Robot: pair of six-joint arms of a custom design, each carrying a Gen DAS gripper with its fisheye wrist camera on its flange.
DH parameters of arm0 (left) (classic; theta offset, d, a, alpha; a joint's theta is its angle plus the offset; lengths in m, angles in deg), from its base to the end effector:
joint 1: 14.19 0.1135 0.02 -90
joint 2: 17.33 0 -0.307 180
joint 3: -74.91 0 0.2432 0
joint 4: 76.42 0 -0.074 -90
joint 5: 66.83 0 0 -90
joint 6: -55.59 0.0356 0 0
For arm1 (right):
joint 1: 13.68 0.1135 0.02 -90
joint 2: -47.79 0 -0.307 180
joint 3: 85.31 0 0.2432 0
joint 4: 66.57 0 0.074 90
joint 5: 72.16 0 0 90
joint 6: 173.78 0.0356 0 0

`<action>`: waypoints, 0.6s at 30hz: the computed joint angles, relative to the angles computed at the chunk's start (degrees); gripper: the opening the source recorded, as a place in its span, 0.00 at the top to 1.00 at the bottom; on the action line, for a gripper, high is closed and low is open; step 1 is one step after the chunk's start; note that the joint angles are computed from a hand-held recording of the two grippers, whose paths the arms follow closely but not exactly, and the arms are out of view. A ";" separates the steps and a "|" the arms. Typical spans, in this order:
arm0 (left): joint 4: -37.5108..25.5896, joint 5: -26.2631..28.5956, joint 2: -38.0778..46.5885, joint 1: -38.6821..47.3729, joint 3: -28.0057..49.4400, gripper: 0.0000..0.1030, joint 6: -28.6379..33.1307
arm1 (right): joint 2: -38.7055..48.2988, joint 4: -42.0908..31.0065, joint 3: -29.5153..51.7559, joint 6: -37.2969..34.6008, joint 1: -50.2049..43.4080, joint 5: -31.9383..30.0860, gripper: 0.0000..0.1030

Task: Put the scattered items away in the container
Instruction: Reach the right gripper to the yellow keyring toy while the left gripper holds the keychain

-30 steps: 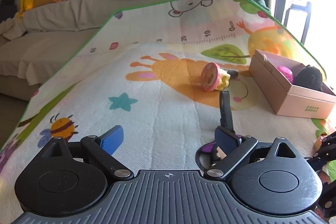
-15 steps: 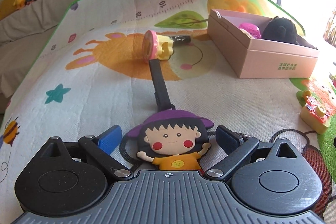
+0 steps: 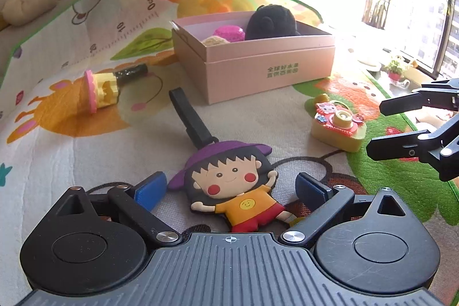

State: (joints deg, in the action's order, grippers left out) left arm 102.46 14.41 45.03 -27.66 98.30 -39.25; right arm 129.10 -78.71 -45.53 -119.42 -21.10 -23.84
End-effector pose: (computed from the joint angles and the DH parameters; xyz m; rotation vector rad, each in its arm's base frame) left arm 0.1473 -0.0297 0.1622 0.0897 2.2589 0.0036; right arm 0.2165 -0.0043 0.1747 -0.8216 2.1151 0.5262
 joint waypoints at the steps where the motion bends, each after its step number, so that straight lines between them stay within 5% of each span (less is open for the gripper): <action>1: -0.11 -1.60 -0.02 -0.61 -0.01 0.03 -1.03 | 0.31 1.13 -0.10 0.47 0.71 0.57 0.16; 14: -10.93 -9.09 -6.62 1.61 1.06 0.00 -3.26 | 3.59 10.16 -2.16 3.85 6.43 6.65 0.17; 18: -12.23 -1.93 -8.98 6.83 0.95 0.00 -1.72 | 4.13 9.68 -1.94 3.66 7.11 7.63 0.17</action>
